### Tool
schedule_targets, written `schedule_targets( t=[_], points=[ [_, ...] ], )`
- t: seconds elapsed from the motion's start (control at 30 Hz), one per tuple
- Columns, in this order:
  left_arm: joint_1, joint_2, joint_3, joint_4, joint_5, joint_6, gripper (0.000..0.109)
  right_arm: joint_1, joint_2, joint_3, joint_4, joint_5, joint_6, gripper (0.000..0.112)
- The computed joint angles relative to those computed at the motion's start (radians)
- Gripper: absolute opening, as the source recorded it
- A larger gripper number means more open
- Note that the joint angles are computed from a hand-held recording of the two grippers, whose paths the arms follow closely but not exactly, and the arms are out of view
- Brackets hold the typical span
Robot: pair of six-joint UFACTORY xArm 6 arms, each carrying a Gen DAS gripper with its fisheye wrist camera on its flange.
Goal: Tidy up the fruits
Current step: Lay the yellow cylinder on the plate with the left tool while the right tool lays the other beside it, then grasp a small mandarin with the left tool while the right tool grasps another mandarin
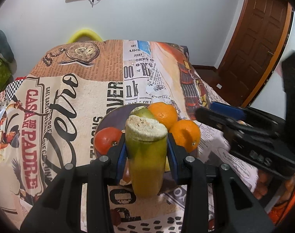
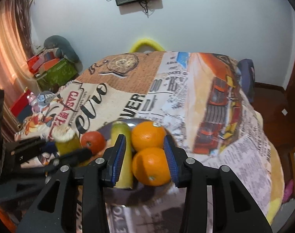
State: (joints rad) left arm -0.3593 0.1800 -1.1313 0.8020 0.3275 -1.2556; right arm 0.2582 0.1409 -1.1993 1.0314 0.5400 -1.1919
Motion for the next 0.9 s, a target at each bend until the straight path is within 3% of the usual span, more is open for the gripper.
schedule_targets(
  t=[0.23,0.37,0.57,0.73,0.9],
  points=[
    [0.000,0.062,-0.075,-0.018,0.076,-0.007,0.039,-0.020,-0.064,0.083,0.002,-0.023,-0.056,0.038],
    [0.007,0.023,-0.044,0.013,0.073,-0.058,0.054,-0.027,-0.097,0.125,-0.002,-0.036,-0.075,0.038],
    [-0.023,-0.130,0.072,0.109,0.145,-0.116,0.055,-0.051,-0.154,0.180,-0.013,-0.006,-0.055,0.038],
    [-0.038,-0.290,0.216,0.110,0.208,-0.091,0.056,-0.054,-0.223,0.253,-0.019,-0.039,-0.065,0.045],
    [-0.027,-0.433,0.373,0.067,0.207,-0.062,0.056,-0.065,-0.279,0.314,-0.027,-0.055,-0.055,0.047]
  ],
)
